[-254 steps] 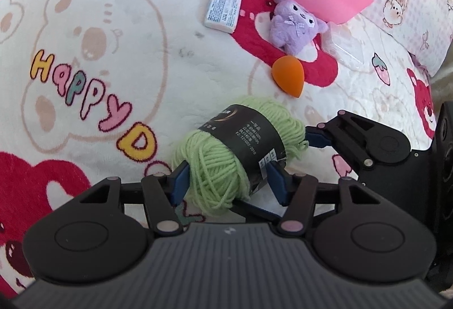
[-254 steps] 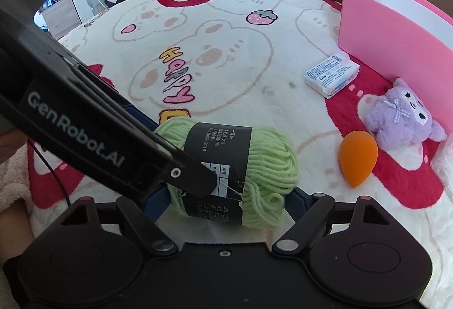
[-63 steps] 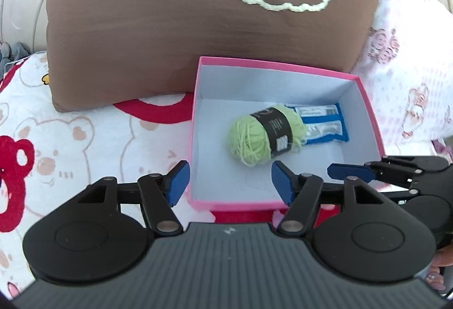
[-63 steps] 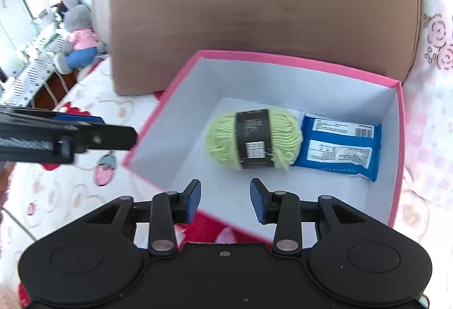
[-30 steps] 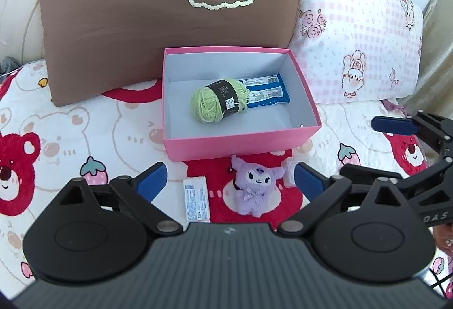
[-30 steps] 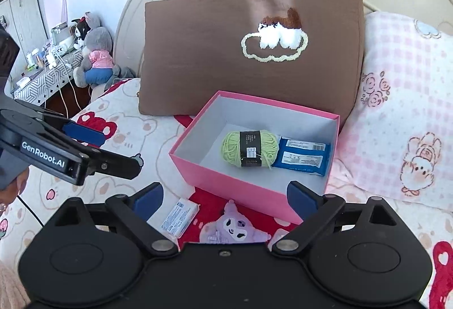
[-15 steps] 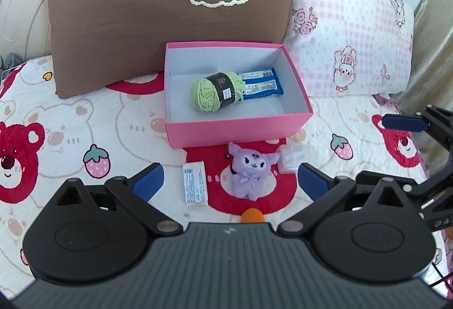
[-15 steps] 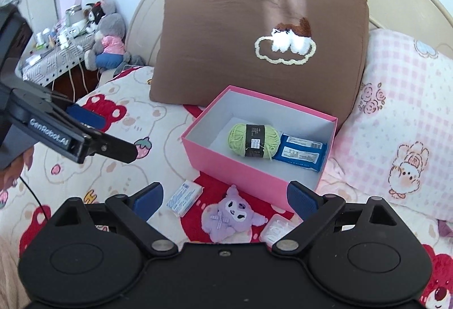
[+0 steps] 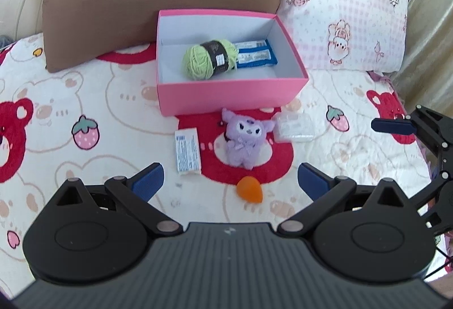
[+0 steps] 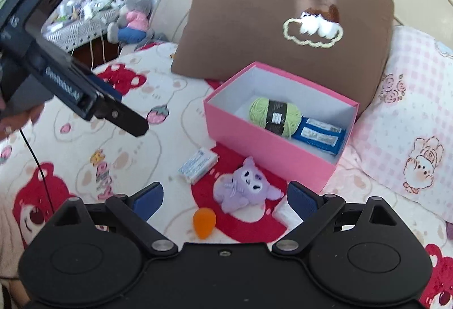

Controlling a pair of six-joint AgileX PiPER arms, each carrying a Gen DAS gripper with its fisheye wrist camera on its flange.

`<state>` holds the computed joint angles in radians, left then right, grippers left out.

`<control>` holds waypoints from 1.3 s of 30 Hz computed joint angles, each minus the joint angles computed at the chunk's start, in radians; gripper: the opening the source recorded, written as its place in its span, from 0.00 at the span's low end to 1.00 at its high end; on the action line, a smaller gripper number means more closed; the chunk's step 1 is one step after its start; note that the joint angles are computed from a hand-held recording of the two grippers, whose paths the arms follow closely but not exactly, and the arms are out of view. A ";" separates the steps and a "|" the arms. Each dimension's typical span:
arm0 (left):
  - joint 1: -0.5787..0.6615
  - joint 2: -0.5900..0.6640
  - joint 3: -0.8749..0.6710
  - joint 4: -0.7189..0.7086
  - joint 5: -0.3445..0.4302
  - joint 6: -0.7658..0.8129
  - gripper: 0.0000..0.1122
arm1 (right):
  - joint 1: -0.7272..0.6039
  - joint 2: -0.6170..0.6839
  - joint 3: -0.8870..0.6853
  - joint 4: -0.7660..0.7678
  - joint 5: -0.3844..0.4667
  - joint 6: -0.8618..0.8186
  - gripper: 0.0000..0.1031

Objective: Organize objects
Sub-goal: 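Withdraw the left tool up and out of the pink box, then move the left tool down toward the orange makeup sponge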

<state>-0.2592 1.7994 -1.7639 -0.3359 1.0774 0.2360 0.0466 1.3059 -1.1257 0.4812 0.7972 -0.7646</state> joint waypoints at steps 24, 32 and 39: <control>0.065 -0.033 0.281 -0.141 -0.144 0.100 0.91 | -0.073 0.033 0.120 0.311 0.044 -0.281 0.93; 0.050 0.015 0.370 -0.218 -0.261 0.185 0.91 | -0.043 0.141 0.201 0.378 -0.114 -0.462 0.94; 0.043 0.061 0.464 -0.326 -0.440 0.323 0.91 | 0.027 0.250 0.186 0.340 -0.194 -0.292 0.93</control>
